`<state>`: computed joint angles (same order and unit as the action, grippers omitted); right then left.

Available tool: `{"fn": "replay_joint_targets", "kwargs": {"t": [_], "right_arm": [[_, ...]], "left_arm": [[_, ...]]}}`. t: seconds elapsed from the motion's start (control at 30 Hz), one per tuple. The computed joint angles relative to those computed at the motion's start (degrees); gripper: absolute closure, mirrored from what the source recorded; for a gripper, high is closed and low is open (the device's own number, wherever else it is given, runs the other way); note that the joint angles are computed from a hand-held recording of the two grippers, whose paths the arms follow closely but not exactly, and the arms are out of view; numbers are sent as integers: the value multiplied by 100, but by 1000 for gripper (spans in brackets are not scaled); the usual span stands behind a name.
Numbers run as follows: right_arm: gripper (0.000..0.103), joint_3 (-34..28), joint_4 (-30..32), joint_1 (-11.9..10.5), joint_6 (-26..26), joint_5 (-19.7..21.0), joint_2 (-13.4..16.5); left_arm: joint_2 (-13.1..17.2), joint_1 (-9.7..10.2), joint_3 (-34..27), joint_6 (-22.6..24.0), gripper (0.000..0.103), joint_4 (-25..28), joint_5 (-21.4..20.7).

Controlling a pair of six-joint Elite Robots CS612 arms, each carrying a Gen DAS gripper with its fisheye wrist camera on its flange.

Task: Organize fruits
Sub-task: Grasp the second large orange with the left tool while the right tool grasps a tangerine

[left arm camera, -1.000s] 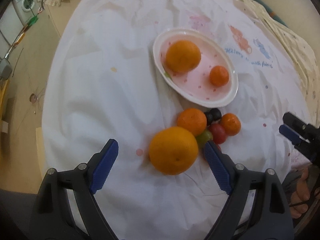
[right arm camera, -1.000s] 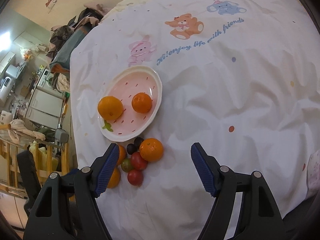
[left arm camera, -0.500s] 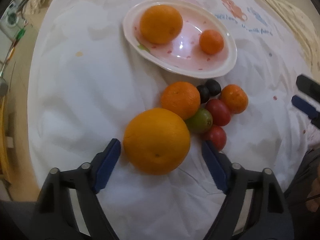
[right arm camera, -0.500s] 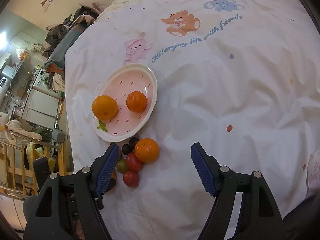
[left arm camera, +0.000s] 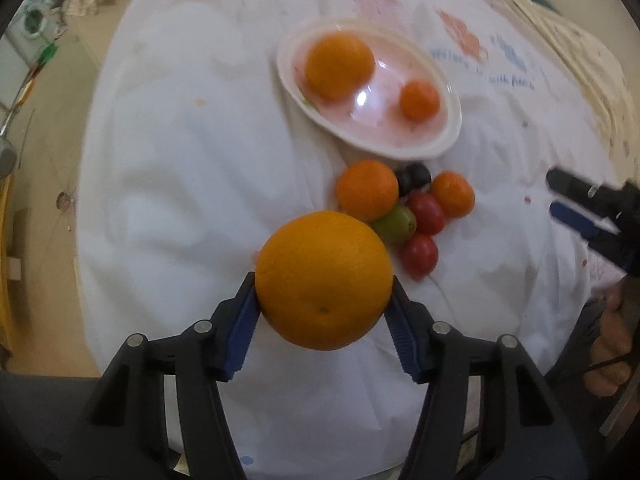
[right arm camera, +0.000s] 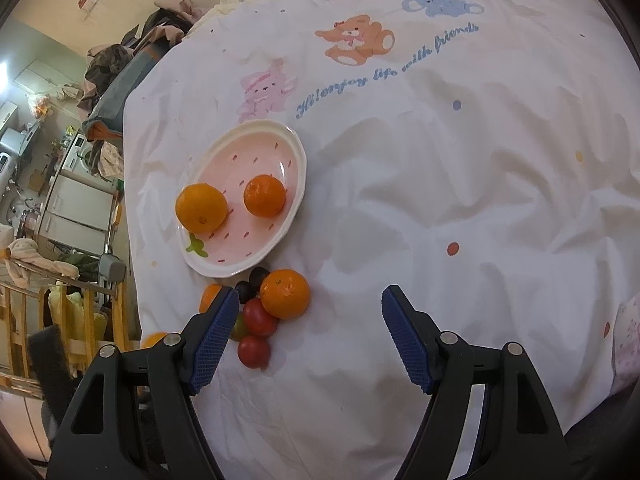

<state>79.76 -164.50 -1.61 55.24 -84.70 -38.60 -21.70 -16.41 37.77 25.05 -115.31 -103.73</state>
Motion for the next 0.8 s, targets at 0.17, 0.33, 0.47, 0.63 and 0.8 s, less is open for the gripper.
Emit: {"fn": "replay_joint_targets", "kwargs": {"t": [0.17, 0.33, 0.47, 0.63, 0.8], "right_arm": [[26, -99, 14, -22, -17, 270, 92], [28, -397, 138, -82, -109, 867, 331], [34, -726, 340, -92, -220, 1067, 554], [44, -1061, 671, -83, -293, 1191, 793], [59, -1132, 815, -50, -467, 1009, 842]], "left_arm": [[12, 25, -34, -292, 47, -183, -65], [32, 17, -36, -387, 47, -194, -105], [44, 22, -65, -351, 47, -175, -110], [113, 35, -206, -467, 47, -75, -142], [224, 28, -422, -474, 47, 207, -153]]}}
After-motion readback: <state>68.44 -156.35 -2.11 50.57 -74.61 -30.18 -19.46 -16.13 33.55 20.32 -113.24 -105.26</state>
